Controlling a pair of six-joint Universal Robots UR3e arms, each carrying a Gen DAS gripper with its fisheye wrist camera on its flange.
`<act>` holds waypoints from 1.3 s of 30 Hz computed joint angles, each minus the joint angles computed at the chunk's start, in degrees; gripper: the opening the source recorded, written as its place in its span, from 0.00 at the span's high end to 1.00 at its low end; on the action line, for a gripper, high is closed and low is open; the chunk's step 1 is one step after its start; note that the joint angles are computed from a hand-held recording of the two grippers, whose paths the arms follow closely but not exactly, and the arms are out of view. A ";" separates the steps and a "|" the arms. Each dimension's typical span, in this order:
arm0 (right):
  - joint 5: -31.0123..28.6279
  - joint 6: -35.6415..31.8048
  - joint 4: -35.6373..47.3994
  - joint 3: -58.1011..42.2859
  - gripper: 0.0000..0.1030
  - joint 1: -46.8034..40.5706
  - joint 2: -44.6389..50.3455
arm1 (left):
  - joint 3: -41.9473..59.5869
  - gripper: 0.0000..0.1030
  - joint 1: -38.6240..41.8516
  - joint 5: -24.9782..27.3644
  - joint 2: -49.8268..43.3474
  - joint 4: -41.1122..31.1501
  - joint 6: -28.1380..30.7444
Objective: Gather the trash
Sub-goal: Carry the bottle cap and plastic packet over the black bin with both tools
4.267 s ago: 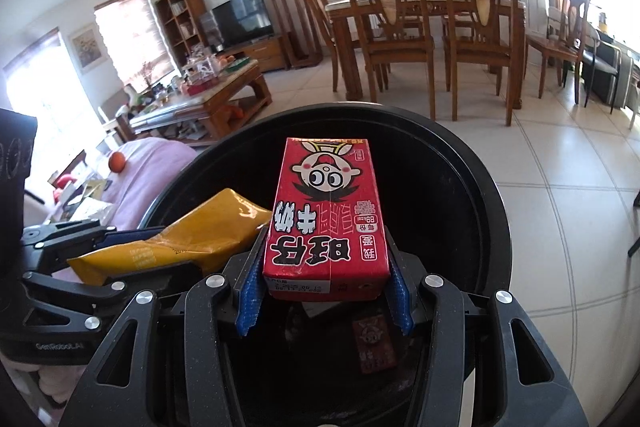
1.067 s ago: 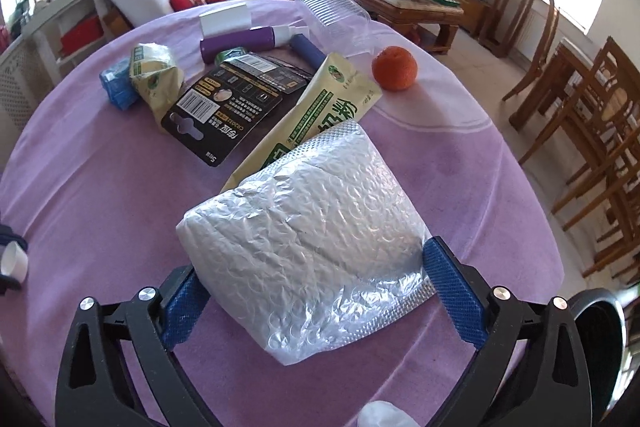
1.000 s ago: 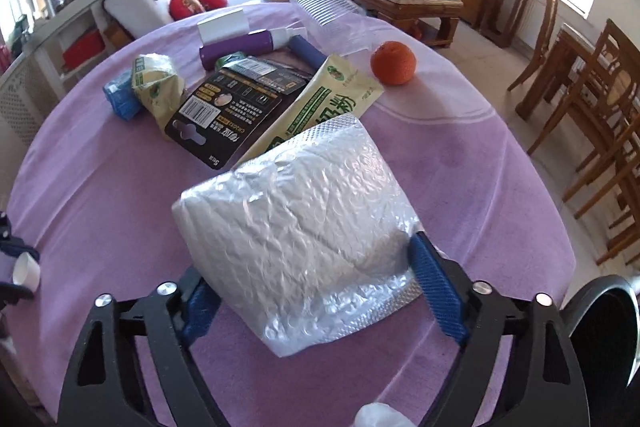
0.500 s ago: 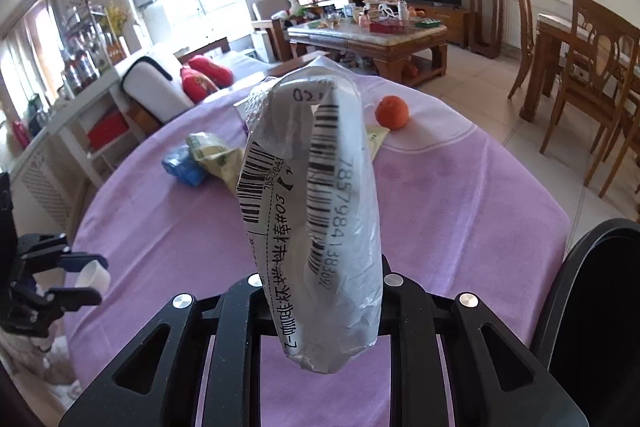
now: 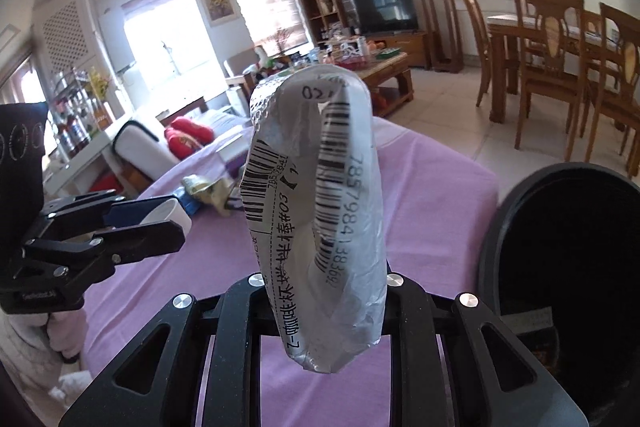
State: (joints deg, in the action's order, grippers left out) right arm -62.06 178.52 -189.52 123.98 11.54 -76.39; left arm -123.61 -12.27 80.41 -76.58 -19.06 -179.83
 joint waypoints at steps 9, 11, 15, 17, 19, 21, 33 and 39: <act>7.13 -4.62 -5.90 15.88 0.80 -22.81 -7.98 | 21.95 0.66 -12.47 3.03 -24.71 2.97 -2.87; 9.11 -6.33 -6.38 17.83 0.80 -27.97 -8.10 | 27.98 0.66 -14.07 2.51 -29.83 1.62 -3.52; 9.49 -8.85 -7.68 19.68 0.80 -35.28 -6.73 | 41.19 0.66 -17.20 3.33 -40.07 -2.22 -3.88; 10.40 -9.69 -8.98 20.38 0.80 -38.37 -5.01 | 46.26 0.66 -17.91 3.23 -43.75 -3.96 -4.29; 9.99 -10.12 -10.31 19.82 0.80 -40.25 -2.85 | 51.49 0.66 -18.63 3.91 -47.51 -5.66 -4.46; 9.69 -10.24 -11.60 19.48 0.80 -41.27 -0.93 | 54.57 0.65 -19.07 4.30 -49.85 -6.74 -4.82; 2.65 -5.19 -16.39 15.17 0.80 -35.75 6.30 | 65.97 0.65 -20.01 4.70 -58.68 -12.98 -6.34; 1.84 -4.53 -16.70 15.41 0.80 -35.72 6.18 | 71.14 0.65 -19.43 3.92 -62.36 -15.80 -6.94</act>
